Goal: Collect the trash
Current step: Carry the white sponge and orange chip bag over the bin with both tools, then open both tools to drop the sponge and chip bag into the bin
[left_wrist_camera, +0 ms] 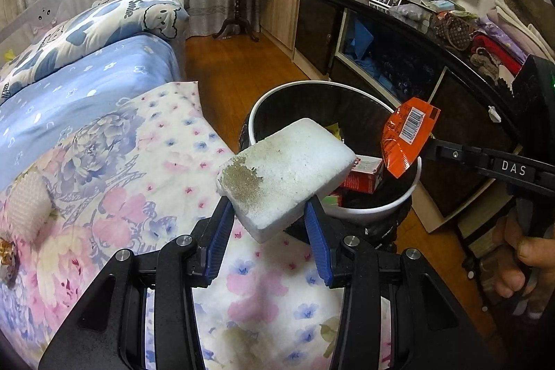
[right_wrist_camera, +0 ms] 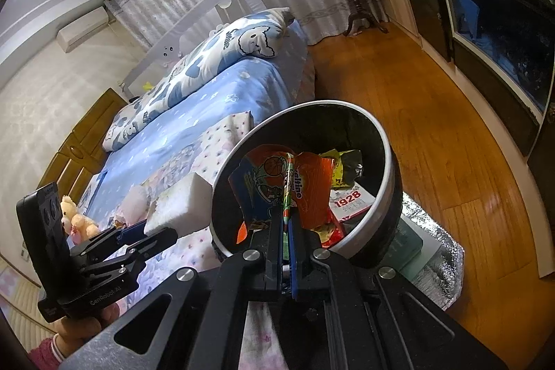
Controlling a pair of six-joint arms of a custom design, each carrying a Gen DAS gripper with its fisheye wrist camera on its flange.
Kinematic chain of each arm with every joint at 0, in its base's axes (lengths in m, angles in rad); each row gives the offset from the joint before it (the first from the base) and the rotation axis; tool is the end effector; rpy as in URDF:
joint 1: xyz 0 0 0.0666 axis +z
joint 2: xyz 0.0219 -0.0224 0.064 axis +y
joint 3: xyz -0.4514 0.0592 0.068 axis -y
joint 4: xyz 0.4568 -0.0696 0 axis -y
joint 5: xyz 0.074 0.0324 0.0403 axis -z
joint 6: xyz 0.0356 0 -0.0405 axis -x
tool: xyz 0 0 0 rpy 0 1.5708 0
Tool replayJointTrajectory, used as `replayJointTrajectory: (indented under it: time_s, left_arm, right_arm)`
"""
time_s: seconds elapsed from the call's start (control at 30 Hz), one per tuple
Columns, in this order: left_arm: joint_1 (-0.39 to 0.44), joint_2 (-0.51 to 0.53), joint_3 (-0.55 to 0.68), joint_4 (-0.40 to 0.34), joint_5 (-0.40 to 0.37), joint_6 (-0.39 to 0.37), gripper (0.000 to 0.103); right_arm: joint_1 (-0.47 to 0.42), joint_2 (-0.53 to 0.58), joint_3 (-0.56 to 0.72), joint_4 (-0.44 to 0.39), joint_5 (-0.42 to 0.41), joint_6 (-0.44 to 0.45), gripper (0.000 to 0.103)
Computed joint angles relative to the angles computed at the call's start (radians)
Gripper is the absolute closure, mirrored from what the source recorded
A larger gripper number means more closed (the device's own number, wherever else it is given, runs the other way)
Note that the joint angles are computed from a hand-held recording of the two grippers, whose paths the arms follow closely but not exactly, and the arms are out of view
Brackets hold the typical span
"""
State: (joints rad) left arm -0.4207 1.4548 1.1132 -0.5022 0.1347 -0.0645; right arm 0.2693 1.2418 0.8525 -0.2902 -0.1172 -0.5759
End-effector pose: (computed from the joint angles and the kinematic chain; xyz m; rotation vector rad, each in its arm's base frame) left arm 0.4909 -0.2253 0.3520 0.6442 2.3435 -0.3250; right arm 0.4308 0.1228 0.3375 0.2888 2.2930 0.5762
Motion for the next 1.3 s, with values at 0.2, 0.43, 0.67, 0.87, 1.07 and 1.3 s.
replayJointTrajectory:
  time_s: [0.2,0.43,0.67,0.87,1.07,1.3]
  left_arm:
    - [-0.005,0.008,0.010,-0.002,-0.012,-0.005,0.062]
    - [-0.015,0.021,0.027,-0.006,-0.020,-0.004,0.062]
    - [-0.022,0.028,0.038,-0.009,-0.024,-0.002,0.062]
    - [-0.033,0.046,0.059,-0.013,-0.033,0.005,0.062]
    - [-0.031,0.054,0.062,-0.013,-0.034,0.002,0.062]
    - [-0.041,0.066,0.079,-0.018,-0.046,-0.001,0.062]
  right_arm:
    - [-0.010,0.004,0.000,0.004,-0.008,0.001,0.101]
    - [-0.012,0.006,0.001,0.003,-0.005,0.003,0.101]
    - [-0.029,0.023,0.013,-0.003,-0.014,0.007,0.101]
    - [-0.038,0.029,0.020,-0.010,-0.020,0.009,0.101]
    - [-0.043,0.033,0.024,-0.015,-0.026,0.013,0.101]
    - [-0.046,0.044,0.035,-0.028,-0.028,0.017,0.101]
